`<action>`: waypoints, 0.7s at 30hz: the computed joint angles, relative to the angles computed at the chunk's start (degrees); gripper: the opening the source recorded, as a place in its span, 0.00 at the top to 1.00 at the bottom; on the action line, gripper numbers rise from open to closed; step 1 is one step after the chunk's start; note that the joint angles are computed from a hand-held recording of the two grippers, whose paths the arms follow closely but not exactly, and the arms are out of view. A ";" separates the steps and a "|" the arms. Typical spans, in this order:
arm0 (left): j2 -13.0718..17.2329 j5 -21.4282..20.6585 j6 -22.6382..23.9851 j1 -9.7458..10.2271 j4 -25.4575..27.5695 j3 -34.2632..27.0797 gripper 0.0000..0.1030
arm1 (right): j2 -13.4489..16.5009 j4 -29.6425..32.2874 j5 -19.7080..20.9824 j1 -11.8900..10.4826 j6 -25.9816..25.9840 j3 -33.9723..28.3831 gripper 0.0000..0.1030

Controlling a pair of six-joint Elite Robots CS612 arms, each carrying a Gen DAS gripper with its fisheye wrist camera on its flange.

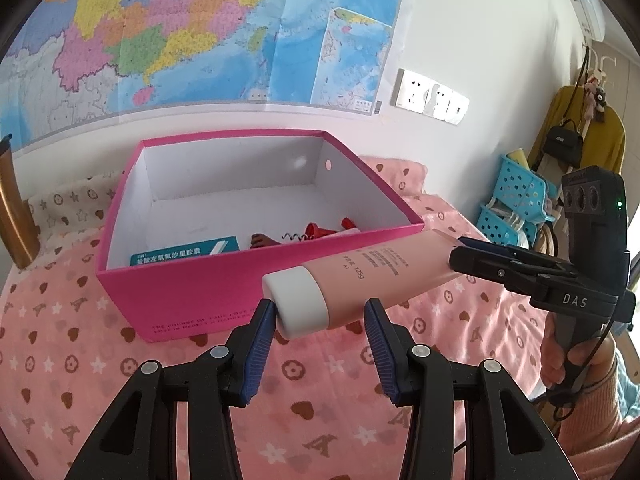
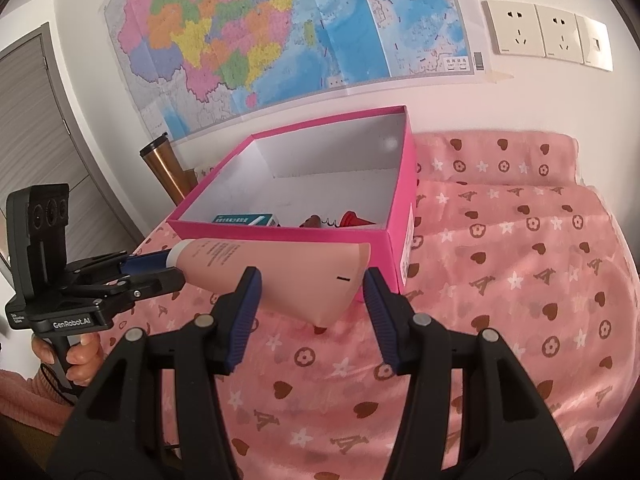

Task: Organize rigid objects
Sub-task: 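Carry the peach tube over the magenta box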

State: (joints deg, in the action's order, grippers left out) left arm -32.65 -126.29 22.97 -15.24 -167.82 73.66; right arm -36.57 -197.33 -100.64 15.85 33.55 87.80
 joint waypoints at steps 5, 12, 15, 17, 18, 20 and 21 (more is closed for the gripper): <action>0.19 0.09 -0.37 -0.08 -0.23 -0.46 0.56 | 0.12 0.10 -0.21 -0.05 -0.22 -0.40 0.46; 0.34 0.08 -0.55 -0.14 -0.41 -0.74 0.56 | 0.21 0.14 -0.33 -0.12 -0.49 -0.60 0.46; 0.46 0.01 -0.65 -0.13 -0.48 -1.07 0.56 | 0.27 0.10 -0.35 -0.14 -0.56 -0.67 0.46; 0.55 0.00 -0.78 -0.14 -0.60 -1.32 0.56 | 0.30 0.05 -0.41 -0.20 -0.69 -0.75 0.46; 0.60 -0.01 -0.86 -0.16 -0.60 -1.46 0.56 | 0.32 0.01 -0.40 -0.22 -0.70 -0.80 0.46; 0.66 -0.01 -0.94 -0.20 -0.70 -1.62 0.56 | 0.35 0.03 -0.44 -0.24 -0.78 -0.86 0.46; 0.69 0.01 -1.00 -0.22 -0.68 -1.70 0.56 | 0.37 0.02 -0.42 -0.24 -0.74 -0.87 0.46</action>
State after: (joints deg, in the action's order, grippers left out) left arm -31.96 -126.28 21.98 -15.46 -168.50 71.96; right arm -36.20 -197.32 -101.06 15.61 32.81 86.93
